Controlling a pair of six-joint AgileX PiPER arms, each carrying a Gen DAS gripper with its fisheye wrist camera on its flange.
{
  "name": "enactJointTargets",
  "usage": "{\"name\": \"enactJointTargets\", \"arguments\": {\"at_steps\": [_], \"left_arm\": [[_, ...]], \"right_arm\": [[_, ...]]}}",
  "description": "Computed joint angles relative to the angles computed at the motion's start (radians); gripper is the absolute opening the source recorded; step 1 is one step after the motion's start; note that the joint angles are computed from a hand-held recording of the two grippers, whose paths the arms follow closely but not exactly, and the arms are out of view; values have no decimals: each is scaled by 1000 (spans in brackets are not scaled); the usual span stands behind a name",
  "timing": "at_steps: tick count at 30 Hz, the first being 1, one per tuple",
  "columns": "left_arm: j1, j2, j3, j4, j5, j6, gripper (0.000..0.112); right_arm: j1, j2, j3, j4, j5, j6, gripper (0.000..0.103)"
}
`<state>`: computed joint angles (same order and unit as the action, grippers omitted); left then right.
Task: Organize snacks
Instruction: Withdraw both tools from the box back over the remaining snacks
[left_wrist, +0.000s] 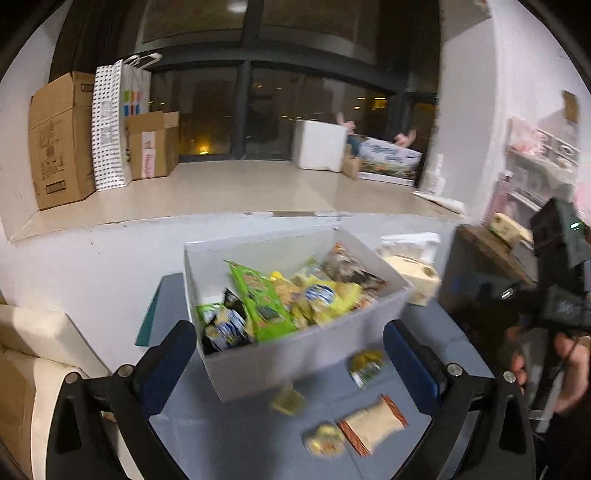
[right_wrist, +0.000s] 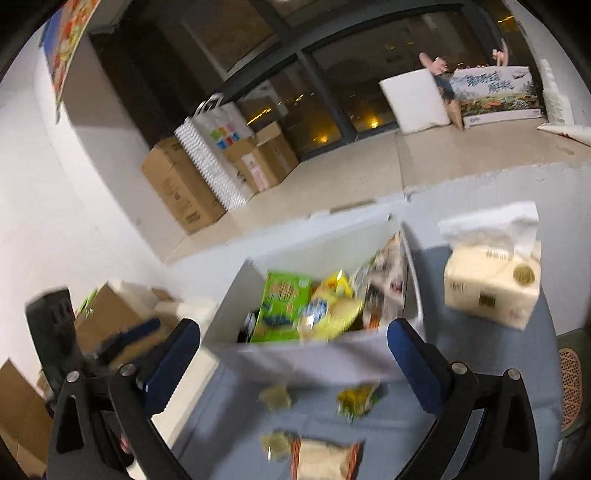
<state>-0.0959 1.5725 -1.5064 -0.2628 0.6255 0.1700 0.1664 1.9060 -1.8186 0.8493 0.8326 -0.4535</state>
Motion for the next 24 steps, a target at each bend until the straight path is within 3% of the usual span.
{"name": "enactJointTargets", "arguments": {"at_steps": [3, 8, 11, 14, 18, 21, 24], "left_arm": [[-12, -102, 125, -50, -29, 61, 103], [-73, -221, 300, 7, -64, 16, 103], [-89, -284, 415, -35, -100, 28, 103], [-133, -336, 534, 7, -185, 7, 103], [-202, -356, 624, 192, -240, -182, 103], [-191, -362, 661, 84, -247, -112, 103], [-187, -361, 672, 84, -256, -135, 103]], "right_arm": [[6, -113, 202, 47, -50, -110, 103], [35, -292, 517, 87, -197, -235, 103], [41, -359, 657, 147, -262, -294, 103], [43, -403, 783, 260, -324, -374, 103], [58, -389, 829, 217, -357, -317, 103], [48, -381, 825, 240, -344, -338, 103], [51, -353, 793, 220, -332, -324, 103]]}}
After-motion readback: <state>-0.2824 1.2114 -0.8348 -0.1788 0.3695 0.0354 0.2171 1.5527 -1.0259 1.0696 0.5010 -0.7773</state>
